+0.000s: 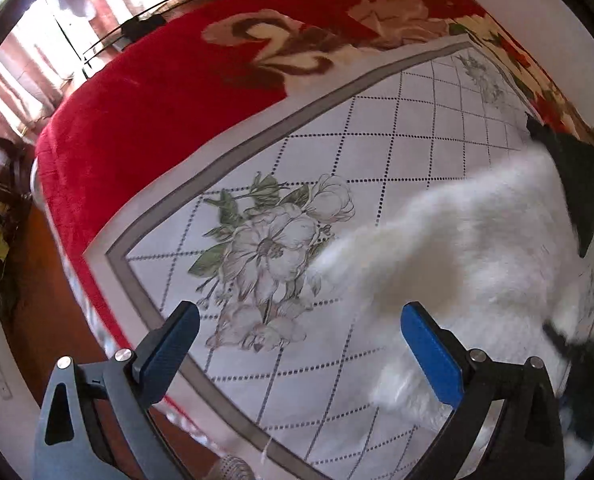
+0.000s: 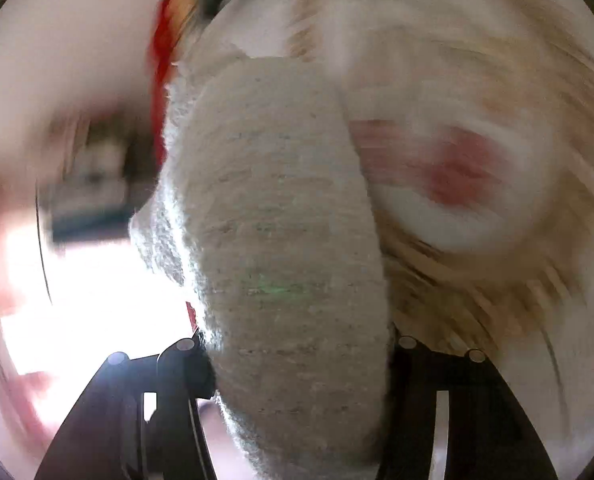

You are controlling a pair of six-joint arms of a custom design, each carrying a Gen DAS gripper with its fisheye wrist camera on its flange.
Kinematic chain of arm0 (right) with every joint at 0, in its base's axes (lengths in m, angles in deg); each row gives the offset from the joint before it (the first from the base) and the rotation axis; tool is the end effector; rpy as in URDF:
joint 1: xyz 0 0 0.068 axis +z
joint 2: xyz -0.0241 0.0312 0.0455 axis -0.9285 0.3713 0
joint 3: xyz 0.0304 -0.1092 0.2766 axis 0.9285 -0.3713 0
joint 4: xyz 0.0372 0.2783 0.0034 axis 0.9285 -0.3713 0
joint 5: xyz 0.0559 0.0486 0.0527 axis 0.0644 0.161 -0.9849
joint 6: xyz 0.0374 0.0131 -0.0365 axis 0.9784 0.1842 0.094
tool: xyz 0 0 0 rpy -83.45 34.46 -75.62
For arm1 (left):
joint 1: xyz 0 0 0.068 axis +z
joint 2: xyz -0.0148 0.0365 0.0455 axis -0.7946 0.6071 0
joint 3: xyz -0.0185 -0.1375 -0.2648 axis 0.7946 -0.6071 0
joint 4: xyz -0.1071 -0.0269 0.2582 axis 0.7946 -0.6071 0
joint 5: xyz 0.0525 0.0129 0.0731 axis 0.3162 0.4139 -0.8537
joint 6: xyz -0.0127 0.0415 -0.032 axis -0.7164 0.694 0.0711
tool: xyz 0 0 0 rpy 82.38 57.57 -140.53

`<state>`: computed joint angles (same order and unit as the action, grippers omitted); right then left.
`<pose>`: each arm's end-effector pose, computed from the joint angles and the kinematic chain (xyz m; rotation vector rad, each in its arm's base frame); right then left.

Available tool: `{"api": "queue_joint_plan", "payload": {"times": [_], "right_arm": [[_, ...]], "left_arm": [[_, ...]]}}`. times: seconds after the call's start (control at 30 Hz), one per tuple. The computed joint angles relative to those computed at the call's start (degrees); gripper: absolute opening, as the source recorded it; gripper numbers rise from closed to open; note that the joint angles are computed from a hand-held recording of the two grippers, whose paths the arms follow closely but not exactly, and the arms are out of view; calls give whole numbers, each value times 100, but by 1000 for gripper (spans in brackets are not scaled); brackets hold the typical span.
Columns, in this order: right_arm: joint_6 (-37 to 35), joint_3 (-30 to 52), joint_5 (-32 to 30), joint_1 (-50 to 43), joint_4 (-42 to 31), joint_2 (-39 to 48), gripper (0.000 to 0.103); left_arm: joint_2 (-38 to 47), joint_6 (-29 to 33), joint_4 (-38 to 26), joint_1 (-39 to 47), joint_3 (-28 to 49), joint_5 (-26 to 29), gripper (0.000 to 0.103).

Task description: Fold large clothes

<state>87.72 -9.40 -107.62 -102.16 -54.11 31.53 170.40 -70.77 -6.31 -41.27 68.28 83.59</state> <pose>0.2676 -0.1470 0.1243 1.2632 2.3976 1.2620 0.3824 0.0758 0.3181 -0.4711 2.8763 -0.0251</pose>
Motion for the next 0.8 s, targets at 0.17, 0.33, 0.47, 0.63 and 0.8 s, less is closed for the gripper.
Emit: {"api": "queue_joint_plan", "payload": {"times": [0.17,0.33,0.47,0.63,0.8], "right_arm": [[-2230,-41,858,-570,-2778,104,74],[-3769,1089,2095,-1049,-4578,-306,74],[-4011,2510,2275,-516,-5222,-381,74],[-3305,3303,2320,1478,-4638,-190,74],[-2691,3763,2412,3114,-4305,557,74]], "left_arm": [[-175,-18,71,-284,-562,155,103],[-314,-185,286,-747,-1135,-70,103],[-343,-312,602,-940,-1767,-371,103],[-512,-730,806,-1108,-2322,-1016,103],[-892,-1389,1226,-823,-2965,104,103]]}}
